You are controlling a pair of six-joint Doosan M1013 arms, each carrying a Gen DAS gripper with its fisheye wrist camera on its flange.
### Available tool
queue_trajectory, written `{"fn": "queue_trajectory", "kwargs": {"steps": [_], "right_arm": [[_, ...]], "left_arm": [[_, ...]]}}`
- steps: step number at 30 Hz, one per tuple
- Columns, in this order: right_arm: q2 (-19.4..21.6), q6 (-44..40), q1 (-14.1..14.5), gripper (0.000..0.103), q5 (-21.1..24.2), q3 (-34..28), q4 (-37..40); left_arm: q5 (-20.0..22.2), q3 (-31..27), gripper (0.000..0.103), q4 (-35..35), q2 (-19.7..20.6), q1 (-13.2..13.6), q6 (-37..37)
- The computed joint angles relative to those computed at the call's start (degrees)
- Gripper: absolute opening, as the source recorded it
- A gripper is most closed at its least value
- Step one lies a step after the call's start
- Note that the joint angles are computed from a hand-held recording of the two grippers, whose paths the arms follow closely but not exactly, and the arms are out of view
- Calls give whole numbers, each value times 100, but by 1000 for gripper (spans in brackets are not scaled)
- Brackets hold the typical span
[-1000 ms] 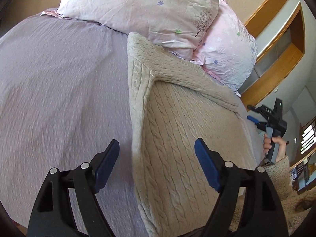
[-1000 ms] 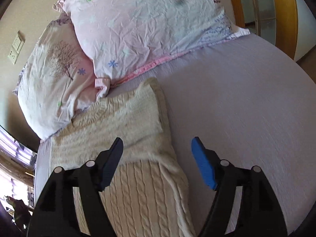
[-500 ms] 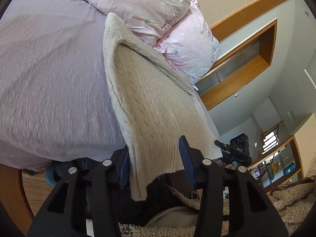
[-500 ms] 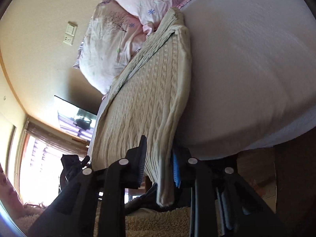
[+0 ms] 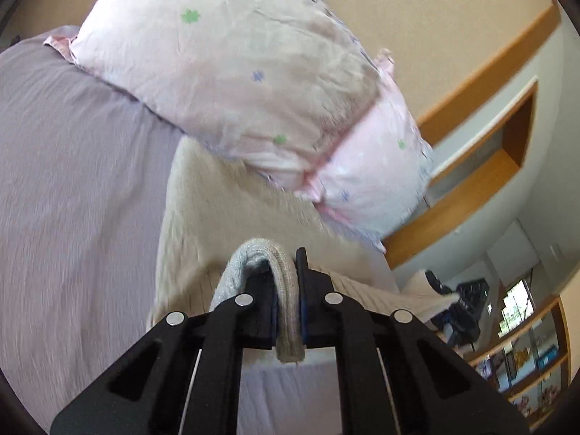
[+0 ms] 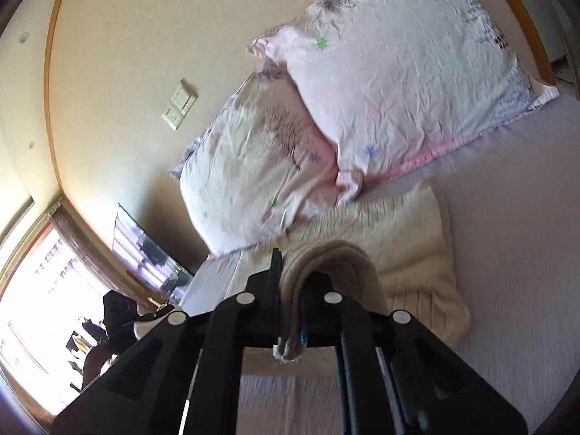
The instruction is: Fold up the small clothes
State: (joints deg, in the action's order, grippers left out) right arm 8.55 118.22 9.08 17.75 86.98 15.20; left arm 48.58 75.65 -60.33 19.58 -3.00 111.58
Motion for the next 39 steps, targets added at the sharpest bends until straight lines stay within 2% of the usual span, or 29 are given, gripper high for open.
{"fn": "queue_trajectory", "kwargs": {"steps": [3, 5, 7, 8, 9, 10, 11, 12, 13, 14, 16, 18, 20, 22, 25, 28, 29, 31, 33, 35, 39], "right_arm": [[578, 1942, -177, 7, 316, -546, -1528], [840, 2478, -274, 7, 691, -754, -1669], [1056, 3073, -293, 12, 1266, -976, -1954], [1129, 3273, -290, 19, 1495, -1062, -2118], [1157, 3426, -283, 40, 1592, -1083, -2276], [1137, 3594, -267, 53, 1511, -1026, -2507], [1093, 3849, -233, 72, 1358, -947, -2890], [1042, 4293, -159, 88, 1398, -905, -3516], [1012, 4771, -71, 96, 1670, -932, -4147], [935, 5140, -15, 101, 1654, -851, -4644], [754, 5402, 6, 101, 1237, -603, -5164], [664, 5691, 25, 101, 1083, -465, -5568], [633, 5573, -29, 101, 885, -414, -5305], [635, 5286, -84, 101, 725, -412, -4847], [670, 5018, -85, 101, 730, -462, -4582], [645, 5111, -50, 101, 671, -439, -4743], [640, 5083, -54, 101, 624, -428, -4712], [640, 4792, -82, 101, 527, -428, -4376], [638, 4508, -104, 101, 468, -435, -4053], [610, 4441, -108, 101, 408, -422, -3997], [473, 5034, -78, 101, 345, -327, -4734]], "left_arm": [[-164, -1016, 8, 914, 727, -119, -1289], [2, -1502, 8, 1478, 1103, -189, -1965], [248, -1811, 8, 1893, 1347, -251, -2376], [258, -1846, 8, 1979, 1389, -268, -2437], [229, -1818, 8, 2046, 1383, -278, -2476], [213, -1786, 9, 2040, 1366, -271, -2491], [193, -1752, 22, 2081, 1335, -262, -2553], [187, -1709, 33, 2097, 1292, -243, -2612], [151, -1626, 61, 1947, 1230, -206, -2540], [22, -1477, 81, 1735, 1133, -163, -2363], [-304, -1197, 87, 1793, 904, -125, -2211], [-142, -1118, 87, 1693, 832, -50, -1838], [291, -1170, 71, 1745, 879, 5, -1814], [710, -1243, 61, 1691, 978, 33, -1873], [1113, -1283, 53, 1503, 1104, 37, -1927], [907, -1138, 48, 1384, 1053, -5, -1827], [919, -1116, 38, 1293, 1064, 1, -1891], [929, -1048, 25, 959, 1102, 21, -2145], [840, -976, 23, 651, 1088, 14, -2282], [723, -853, 20, -63, 1037, 12, -2104], [706, -1038, 18, -1206, 1048, -233, -1329]]}}
